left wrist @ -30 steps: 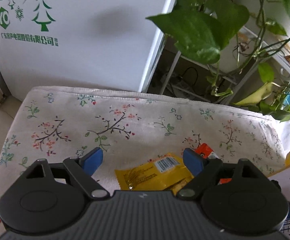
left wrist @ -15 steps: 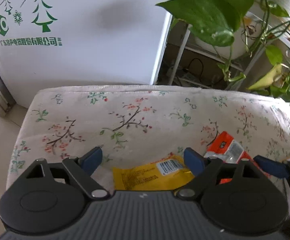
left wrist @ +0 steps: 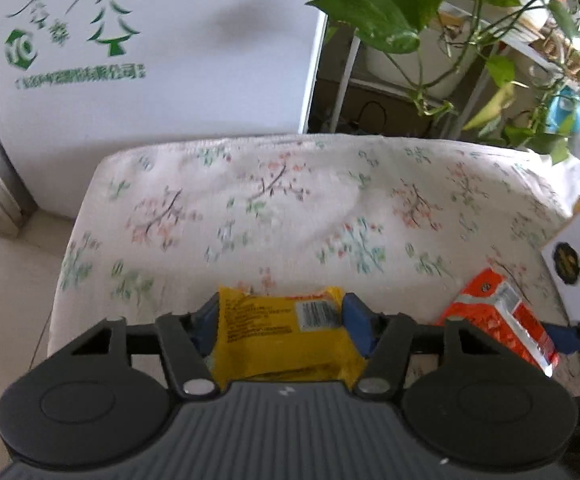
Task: Organize snacks
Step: 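Close left tool on yellow pack while right tool closes on red-orange pack, then lift yellow pack with left tool while right tool carries red-orange pack to box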
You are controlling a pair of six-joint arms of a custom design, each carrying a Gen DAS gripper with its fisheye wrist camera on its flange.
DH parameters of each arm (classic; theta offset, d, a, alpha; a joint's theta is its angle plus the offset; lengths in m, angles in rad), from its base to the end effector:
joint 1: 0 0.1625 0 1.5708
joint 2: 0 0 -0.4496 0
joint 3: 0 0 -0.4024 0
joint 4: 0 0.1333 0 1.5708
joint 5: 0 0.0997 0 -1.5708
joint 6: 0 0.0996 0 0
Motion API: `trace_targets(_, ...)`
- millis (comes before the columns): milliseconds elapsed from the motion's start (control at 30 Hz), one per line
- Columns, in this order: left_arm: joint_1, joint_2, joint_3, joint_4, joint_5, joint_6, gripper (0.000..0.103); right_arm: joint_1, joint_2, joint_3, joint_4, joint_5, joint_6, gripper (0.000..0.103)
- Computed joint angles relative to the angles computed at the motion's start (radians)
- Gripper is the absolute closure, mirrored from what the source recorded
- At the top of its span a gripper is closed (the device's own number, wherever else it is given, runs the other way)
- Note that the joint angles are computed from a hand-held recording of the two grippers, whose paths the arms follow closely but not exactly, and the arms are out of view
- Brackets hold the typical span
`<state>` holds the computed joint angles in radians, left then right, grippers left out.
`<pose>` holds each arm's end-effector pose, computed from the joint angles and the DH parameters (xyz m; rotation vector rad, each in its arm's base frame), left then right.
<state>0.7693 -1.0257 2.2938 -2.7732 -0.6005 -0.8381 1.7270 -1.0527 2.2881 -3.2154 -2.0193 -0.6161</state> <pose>-0.1726 -0.4670 0.1001 -0.0023 2.3024 -0.8355 0.1640 -0.4624 0.1304 0.8618 -2.4451 0.3886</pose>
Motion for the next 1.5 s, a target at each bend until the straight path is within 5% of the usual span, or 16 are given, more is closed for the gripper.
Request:
trace_targets(800,-0.389,-0.114,0.234,0.313,-0.100,-0.618,0.051,0.020,-0.271,0.272,0.027,-0.103,0.202,0.028)
trace_targets(1000,-0.402,-0.084,0.232,0.305,-0.127,-0.575,0.021,0.019,-0.260,0.294,-0.012,-0.139,0.201,0.027)
trace_targets(1267,-0.409,-0.011,0.188,0.402,-0.112,-0.536,0.001,0.007,-0.255,0.297,-0.030,-0.133,0.197,0.027)
trace_targets(1500,-0.415,-0.009,0.190,0.419,-0.110,-0.591,0.000,0.003,-0.256,0.298,-0.035,-0.131,0.203,0.026)
